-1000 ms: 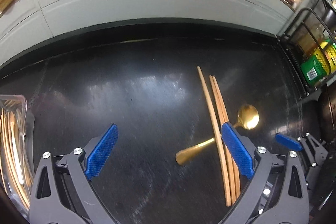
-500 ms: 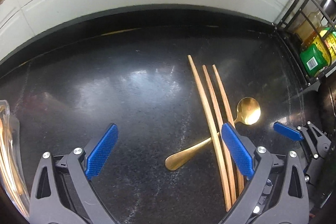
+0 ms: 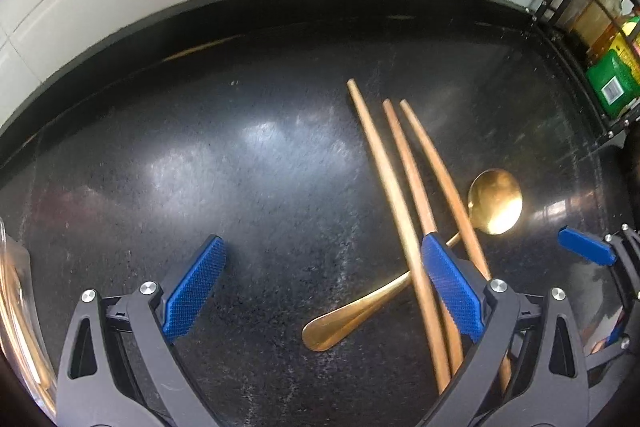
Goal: Organize utensils
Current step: 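Grasp a chopstick with the left tool while the right tool grasps another chopstick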
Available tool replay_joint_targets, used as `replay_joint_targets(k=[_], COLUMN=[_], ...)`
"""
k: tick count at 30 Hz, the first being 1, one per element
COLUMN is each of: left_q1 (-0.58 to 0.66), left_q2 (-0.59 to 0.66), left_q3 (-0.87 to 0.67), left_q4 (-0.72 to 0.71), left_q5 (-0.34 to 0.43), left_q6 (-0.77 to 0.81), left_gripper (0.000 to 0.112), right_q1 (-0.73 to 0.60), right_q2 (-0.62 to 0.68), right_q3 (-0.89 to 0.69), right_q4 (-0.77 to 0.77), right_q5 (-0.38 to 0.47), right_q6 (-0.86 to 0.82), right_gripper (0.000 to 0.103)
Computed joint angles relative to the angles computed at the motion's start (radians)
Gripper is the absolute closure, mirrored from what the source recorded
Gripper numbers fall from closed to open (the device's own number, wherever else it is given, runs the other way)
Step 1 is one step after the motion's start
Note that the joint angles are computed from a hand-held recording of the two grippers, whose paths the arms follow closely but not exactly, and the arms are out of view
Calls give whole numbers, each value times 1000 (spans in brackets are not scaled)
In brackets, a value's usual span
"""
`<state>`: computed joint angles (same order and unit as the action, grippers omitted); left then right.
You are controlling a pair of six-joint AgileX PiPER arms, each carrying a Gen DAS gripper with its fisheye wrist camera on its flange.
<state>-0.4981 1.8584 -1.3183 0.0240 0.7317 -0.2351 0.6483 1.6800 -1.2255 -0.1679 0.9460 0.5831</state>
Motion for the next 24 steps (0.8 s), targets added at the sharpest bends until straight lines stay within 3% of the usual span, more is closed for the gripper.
replay_joint_targets(k=[4, 11, 13, 14, 15, 16, 18, 20, 24], left_q1=[-12, -56, -69, -73, -77, -79, -79, -65, -47], left_q2=[-31, -63, -79, -78, -82, -81, -73, -64, -61], left_q3=[54, 89, 107, 105, 109, 106, 92, 76, 52], left_q4=[67, 136, 144, 143, 146, 146, 138, 94, 69], left_q5=[-32, -65, -75, -77, -80, -81, -74, -72, -46], left_q6=[-17, -65, -76, -78, -82, -81, -84, -60, -36], left_gripper=[20, 51, 59, 69, 75, 87, 97, 106, 107], right_q1=[14, 27, 32, 35, 39, 36, 32, 32, 10], right_q2=[15, 21, 19, 16, 15, 18, 24, 31, 37], right_q3=[0, 5, 4, 5, 2, -5, -17, -30, -51], right_q4=[-10, 4, 5, 5, 7, 12, 38, 48, 96], right_q5=[-3, -27, -33, -37, -41, -40, -37, -27, -16], right_q6=[5, -10, -20, -25, -30, -40, -62, -71, -106], right_gripper=[18, 29, 44, 50, 68, 83, 94, 94, 95])
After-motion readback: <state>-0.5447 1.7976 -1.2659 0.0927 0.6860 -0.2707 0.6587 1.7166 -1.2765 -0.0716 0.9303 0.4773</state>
